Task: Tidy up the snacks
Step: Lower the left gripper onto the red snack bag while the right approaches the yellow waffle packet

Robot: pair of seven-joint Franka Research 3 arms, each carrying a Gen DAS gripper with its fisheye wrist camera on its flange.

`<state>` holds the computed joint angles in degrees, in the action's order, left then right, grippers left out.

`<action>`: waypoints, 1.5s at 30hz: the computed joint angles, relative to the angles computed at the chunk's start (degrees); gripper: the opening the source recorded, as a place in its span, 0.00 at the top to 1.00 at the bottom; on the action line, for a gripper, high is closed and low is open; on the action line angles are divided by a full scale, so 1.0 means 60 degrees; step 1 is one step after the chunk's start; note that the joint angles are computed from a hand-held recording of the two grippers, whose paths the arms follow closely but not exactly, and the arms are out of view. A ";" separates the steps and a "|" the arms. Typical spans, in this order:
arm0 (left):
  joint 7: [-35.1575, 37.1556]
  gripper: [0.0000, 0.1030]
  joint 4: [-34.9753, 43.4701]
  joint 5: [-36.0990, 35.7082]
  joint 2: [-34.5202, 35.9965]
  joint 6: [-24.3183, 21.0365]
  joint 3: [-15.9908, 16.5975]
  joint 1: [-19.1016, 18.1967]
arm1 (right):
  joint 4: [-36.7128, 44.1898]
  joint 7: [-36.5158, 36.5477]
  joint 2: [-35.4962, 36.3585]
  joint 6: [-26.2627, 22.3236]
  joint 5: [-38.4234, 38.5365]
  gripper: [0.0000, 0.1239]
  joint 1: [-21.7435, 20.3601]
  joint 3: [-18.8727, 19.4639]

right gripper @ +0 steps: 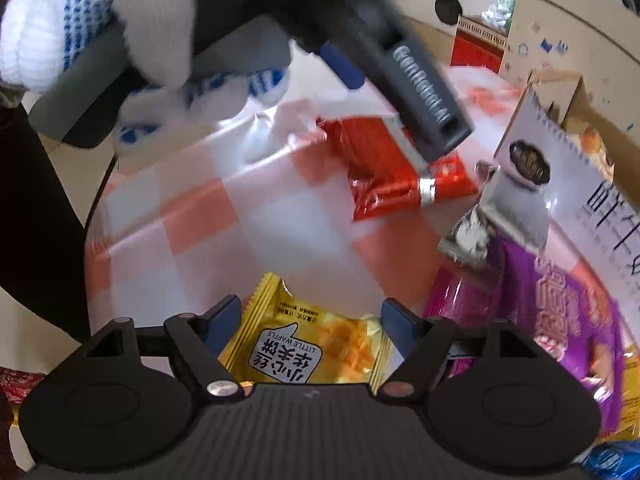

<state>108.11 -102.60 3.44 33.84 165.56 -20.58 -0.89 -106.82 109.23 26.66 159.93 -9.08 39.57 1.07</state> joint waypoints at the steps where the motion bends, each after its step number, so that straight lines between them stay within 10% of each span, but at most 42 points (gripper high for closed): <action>1: -0.0130 0.10 0.0069 0.0200 0.0019 -0.0100 0.0253 -0.0239 | -0.0033 -0.0117 -0.0044 -0.0043 0.0040 0.33 -0.0047 0.0070; 8: 0.1564 0.09 -0.0676 0.0400 -0.0282 -0.0060 -0.0388 0.0600 | -0.0813 0.0084 -0.0827 -0.0625 -0.0009 0.33 -0.0016 0.0169; 17: 0.3237 0.13 -0.2117 0.0837 -0.1119 0.0306 -0.0042 0.0792 | -0.0855 0.4614 -0.1300 -0.2364 -0.1692 0.32 0.0719 -0.0207; 24: 0.4890 0.14 -0.2793 -0.0028 -0.1367 0.1145 -0.1208 0.1871 | -0.2634 0.8252 -0.3048 -0.2171 -0.3100 0.28 0.0597 -0.0043; 31: 0.4986 0.12 -0.1784 -0.1628 -0.0624 0.0302 -0.2971 0.3102 | -0.2732 0.7716 -0.3039 -0.2108 -0.2673 0.27 -0.0146 0.0975; 45: 0.2602 0.07 -0.0445 -0.0235 0.0125 0.0139 -0.0268 0.0188 | -0.2367 0.7446 -0.2458 -0.1980 -0.2366 0.27 -0.0211 0.0959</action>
<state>123.72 -105.27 2.03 34.59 166.39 -22.19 0.23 -121.02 153.90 11.91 148.05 -23.28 38.30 6.82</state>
